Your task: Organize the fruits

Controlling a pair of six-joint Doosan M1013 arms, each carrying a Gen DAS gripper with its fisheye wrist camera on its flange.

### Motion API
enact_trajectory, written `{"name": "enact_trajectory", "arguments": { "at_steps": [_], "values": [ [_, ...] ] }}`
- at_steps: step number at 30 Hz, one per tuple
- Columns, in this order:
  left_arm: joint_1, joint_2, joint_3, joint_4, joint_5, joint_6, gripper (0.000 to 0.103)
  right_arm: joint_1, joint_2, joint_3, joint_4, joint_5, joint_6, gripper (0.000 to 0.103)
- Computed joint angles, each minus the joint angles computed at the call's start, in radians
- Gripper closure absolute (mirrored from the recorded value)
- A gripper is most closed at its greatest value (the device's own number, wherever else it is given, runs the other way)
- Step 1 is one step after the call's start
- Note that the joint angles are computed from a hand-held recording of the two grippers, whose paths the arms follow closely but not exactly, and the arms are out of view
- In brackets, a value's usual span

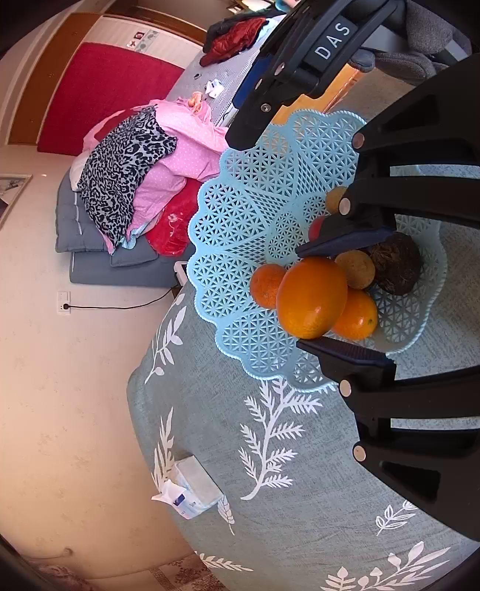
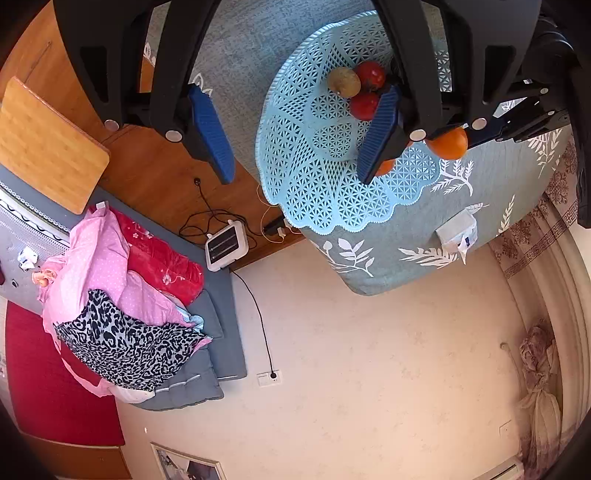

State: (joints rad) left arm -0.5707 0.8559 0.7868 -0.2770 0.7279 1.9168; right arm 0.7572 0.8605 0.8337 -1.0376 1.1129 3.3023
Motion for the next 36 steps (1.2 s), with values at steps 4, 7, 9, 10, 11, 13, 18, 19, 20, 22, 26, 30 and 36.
{"name": "enact_trajectory", "arguments": {
  "at_steps": [4, 7, 9, 10, 11, 13, 18, 19, 20, 22, 26, 30, 36],
  "values": [
    [-0.006, 0.008, -0.012, -0.015, -0.001, 0.020, 0.052, -0.001, -0.006, 0.012, -0.003, 0.001, 0.020, 0.032],
    [-0.010, -0.007, 0.021, -0.004, -0.061, 0.019, 0.027, -0.001, -0.010, 0.021, -0.005, 0.008, 0.033, 0.028],
    [-0.012, -0.008, 0.023, 0.023, -0.070, 0.002, 0.027, -0.001, -0.014, 0.029, -0.006, 0.010, 0.044, 0.025],
    [-0.013, -0.008, 0.024, 0.047, -0.075, -0.018, 0.026, -0.002, -0.015, 0.032, -0.004, 0.009, 0.048, 0.025],
    [-0.014, -0.010, 0.029, 0.073, -0.085, -0.041, 0.026, -0.002, -0.017, 0.034, -0.003, 0.007, 0.052, 0.025],
    [-0.018, -0.015, 0.041, 0.137, -0.110, -0.089, 0.026, -0.001, -0.017, 0.036, -0.004, 0.006, 0.053, 0.023],
    [-0.026, -0.038, 0.094, 0.298, -0.193, -0.193, 0.017, 0.002, -0.016, 0.032, -0.002, -0.007, 0.038, 0.018],
    [-0.027, -0.043, 0.104, 0.320, -0.207, -0.207, 0.015, 0.003, -0.014, 0.030, -0.001, -0.008, 0.033, 0.017],
    [-0.028, -0.048, 0.115, 0.341, -0.223, -0.223, 0.015, 0.004, -0.013, 0.027, 0.000, -0.008, 0.028, 0.015],
    [-0.029, -0.059, 0.138, 0.390, -0.253, -0.262, 0.015, 0.007, -0.010, 0.020, 0.002, -0.004, 0.017, 0.013],
    [-0.030, -0.078, 0.171, 0.477, -0.293, -0.343, 0.012, 0.012, -0.005, 0.010, 0.011, -0.002, -0.005, 0.010],
    [-0.025, -0.092, 0.189, 0.507, -0.300, -0.383, 0.011, 0.020, 0.003, -0.006, 0.024, 0.006, -0.041, 0.006],
    [-0.021, -0.119, 0.230, 0.595, -0.321, -0.482, 0.010, 0.033, 0.022, -0.039, 0.053, 0.007, -0.109, 0.005]
  ]
}}
